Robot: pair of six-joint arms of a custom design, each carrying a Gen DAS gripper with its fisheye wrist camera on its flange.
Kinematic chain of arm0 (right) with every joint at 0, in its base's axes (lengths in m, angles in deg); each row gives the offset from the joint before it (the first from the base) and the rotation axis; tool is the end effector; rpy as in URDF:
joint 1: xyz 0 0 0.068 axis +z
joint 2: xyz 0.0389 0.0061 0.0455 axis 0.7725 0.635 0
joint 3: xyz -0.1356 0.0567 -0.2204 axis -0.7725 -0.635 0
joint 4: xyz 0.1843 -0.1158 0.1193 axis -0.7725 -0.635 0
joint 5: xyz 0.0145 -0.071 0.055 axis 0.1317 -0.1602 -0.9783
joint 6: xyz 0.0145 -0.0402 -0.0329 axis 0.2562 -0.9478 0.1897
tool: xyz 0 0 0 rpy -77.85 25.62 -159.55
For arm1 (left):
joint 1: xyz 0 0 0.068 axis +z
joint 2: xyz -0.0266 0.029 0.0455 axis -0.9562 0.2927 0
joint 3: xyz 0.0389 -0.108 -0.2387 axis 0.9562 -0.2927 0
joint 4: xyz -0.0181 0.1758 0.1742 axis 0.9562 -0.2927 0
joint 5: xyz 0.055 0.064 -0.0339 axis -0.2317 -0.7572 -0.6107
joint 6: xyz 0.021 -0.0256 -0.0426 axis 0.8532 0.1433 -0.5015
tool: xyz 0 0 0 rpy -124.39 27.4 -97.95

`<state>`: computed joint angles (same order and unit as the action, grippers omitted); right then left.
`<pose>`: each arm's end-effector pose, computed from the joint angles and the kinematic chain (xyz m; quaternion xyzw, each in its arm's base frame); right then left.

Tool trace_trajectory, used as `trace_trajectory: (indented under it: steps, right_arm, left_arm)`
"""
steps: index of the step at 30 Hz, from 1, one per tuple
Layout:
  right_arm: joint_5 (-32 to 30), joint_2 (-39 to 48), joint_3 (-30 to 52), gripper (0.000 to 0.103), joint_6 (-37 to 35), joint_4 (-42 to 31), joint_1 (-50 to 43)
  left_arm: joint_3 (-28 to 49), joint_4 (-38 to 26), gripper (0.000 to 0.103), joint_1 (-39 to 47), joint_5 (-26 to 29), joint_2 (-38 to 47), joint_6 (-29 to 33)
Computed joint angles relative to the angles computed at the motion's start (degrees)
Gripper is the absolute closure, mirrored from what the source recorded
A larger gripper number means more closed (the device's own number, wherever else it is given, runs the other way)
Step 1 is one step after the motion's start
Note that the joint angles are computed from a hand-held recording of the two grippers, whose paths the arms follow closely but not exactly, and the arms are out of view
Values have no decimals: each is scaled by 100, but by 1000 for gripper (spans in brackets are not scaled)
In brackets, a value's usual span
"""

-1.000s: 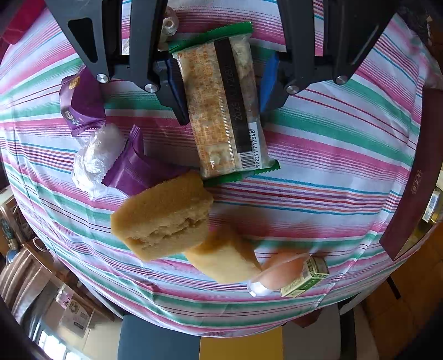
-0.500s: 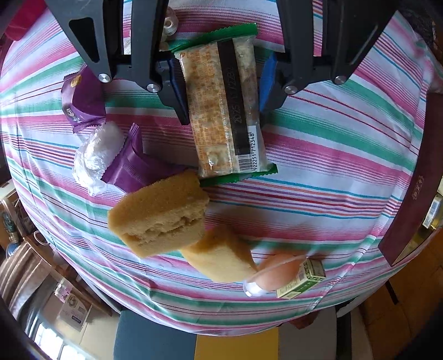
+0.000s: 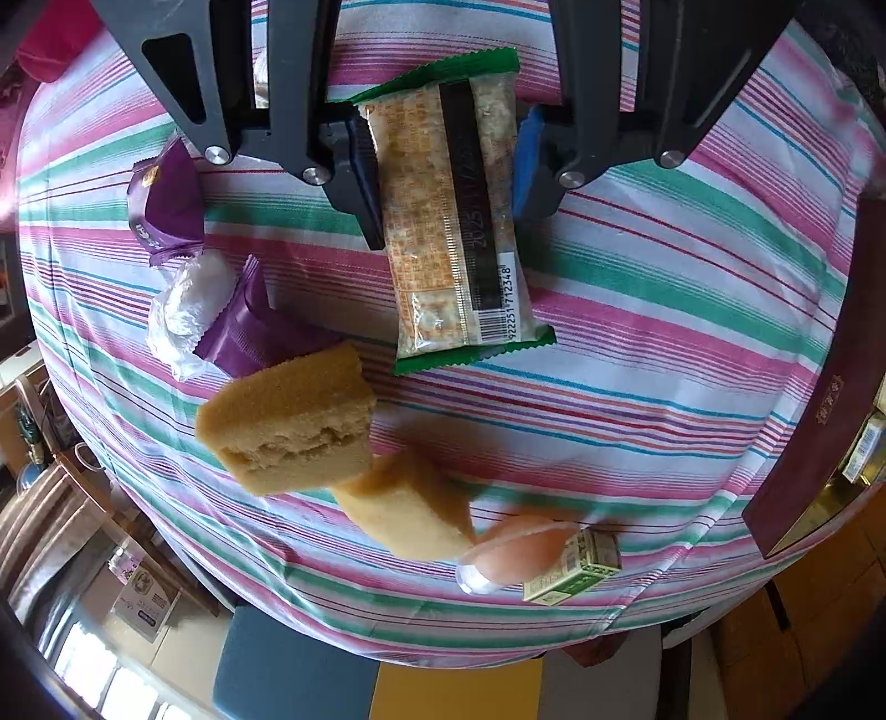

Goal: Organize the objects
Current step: 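Carry the cracker bar with the right gripper into the gold tray and release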

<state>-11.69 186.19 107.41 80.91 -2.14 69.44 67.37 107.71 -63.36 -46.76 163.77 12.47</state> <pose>0.3517 0.1124 0.0377 -0.0380 0.9771 -0.0516 0.2029 0.2755 0.0442 0.1152 -0.0644 0.9074 0.0024 0.4152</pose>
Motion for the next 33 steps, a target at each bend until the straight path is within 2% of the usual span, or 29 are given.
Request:
trace_trajectory:
  steps: [8,20,28,33]
  right_arm:
    - [-178,125,331,62,305,-215,571]
    - [-301,186,639,62,795,-361,1018]
    - [-246,-465,549,62,927,-223,1416]
    - [-457,-478,1263,62,934,-550,1871]
  left_arm:
    - [-91,-67,47,-97,-34,-18,-172]
    - [-299,138,47,268,90,94,-22]
    - [-382,242,47,407,173,148,21]
    - [-446,303,47,481,216,106,-2]
